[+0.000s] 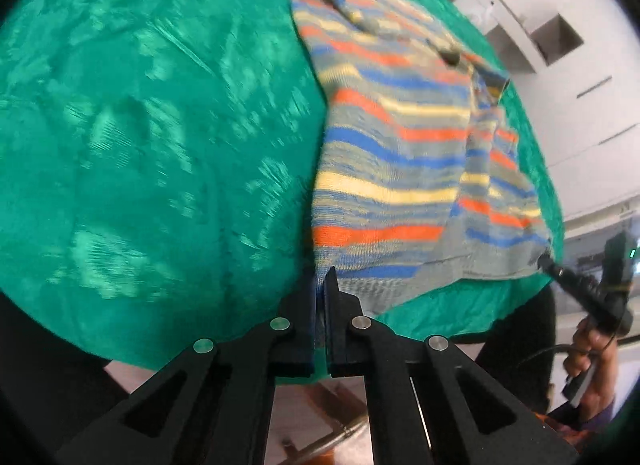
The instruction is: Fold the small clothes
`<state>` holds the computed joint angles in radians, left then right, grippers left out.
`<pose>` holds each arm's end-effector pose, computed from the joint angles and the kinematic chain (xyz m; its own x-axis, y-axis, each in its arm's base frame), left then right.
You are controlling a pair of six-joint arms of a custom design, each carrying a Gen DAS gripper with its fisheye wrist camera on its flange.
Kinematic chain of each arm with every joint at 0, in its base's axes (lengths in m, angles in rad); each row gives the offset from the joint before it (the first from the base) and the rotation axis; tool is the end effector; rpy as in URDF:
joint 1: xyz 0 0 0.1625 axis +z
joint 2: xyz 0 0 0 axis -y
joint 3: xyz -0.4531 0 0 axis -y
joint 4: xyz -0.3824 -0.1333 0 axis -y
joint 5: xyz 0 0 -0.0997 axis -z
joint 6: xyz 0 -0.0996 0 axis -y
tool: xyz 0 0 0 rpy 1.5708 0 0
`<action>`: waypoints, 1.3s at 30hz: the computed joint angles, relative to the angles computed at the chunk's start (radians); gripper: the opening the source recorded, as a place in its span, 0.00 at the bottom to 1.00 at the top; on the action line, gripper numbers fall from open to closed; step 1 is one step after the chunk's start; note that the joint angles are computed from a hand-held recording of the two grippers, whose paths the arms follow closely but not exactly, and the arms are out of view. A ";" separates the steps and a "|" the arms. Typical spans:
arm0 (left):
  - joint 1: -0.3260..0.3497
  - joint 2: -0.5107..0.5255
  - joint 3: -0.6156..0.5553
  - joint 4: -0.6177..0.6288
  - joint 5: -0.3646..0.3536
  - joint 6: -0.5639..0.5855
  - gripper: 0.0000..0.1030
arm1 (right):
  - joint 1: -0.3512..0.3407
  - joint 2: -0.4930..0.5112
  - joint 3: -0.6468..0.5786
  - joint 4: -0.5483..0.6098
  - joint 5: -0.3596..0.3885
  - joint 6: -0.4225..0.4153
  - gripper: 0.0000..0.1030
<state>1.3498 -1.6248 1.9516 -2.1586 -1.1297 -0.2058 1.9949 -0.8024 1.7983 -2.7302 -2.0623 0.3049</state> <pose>0.0713 -0.4847 0.4309 -0.9306 -0.1038 -0.3510 0.0221 0.9413 -0.3369 0.3402 -0.5437 0.0970 -0.9185 -0.0093 0.3953 -0.1366 0.9457 -0.2951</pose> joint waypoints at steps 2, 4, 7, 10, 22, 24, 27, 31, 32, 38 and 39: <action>-0.003 -0.037 -0.026 0.034 -0.004 0.008 0.01 | 0.019 -0.031 0.009 0.011 -0.005 -0.005 0.03; -0.016 -0.059 -0.050 0.065 0.031 0.020 0.01 | 0.033 -0.060 0.025 0.019 -0.019 0.001 0.02; -0.023 -0.032 -0.075 0.084 0.075 0.049 0.01 | 0.039 -0.081 0.041 0.063 -0.091 0.022 0.00; -0.015 0.013 -0.057 0.061 0.098 0.077 0.02 | -0.006 -0.074 0.067 0.039 -0.051 0.031 0.01; 0.028 0.038 -0.017 -0.038 0.083 0.046 0.57 | 0.001 0.134 -0.133 0.045 -0.016 -0.132 0.62; 0.023 0.015 -0.008 -0.040 0.089 0.051 0.58 | 0.034 0.141 -0.124 0.019 -0.068 -0.148 0.62; 0.026 -0.009 0.002 -0.052 0.077 0.058 0.61 | 0.046 0.122 -0.086 -0.003 -0.068 -0.141 0.61; 0.042 0.013 -0.007 -0.059 0.061 0.051 0.61 | 0.015 0.142 -0.092 -0.025 0.010 -0.154 0.37; 0.040 0.021 -0.010 -0.055 0.069 0.045 0.61 | 0.007 0.162 -0.114 0.000 0.011 -0.168 0.22; 0.009 -0.033 0.011 -0.049 0.113 0.052 0.62 | 0.022 0.039 -0.036 0.026 0.045 -0.105 0.03; 0.011 -0.037 0.011 -0.044 0.113 0.051 0.62 | 0.030 0.014 -0.019 0.039 0.032 -0.093 0.03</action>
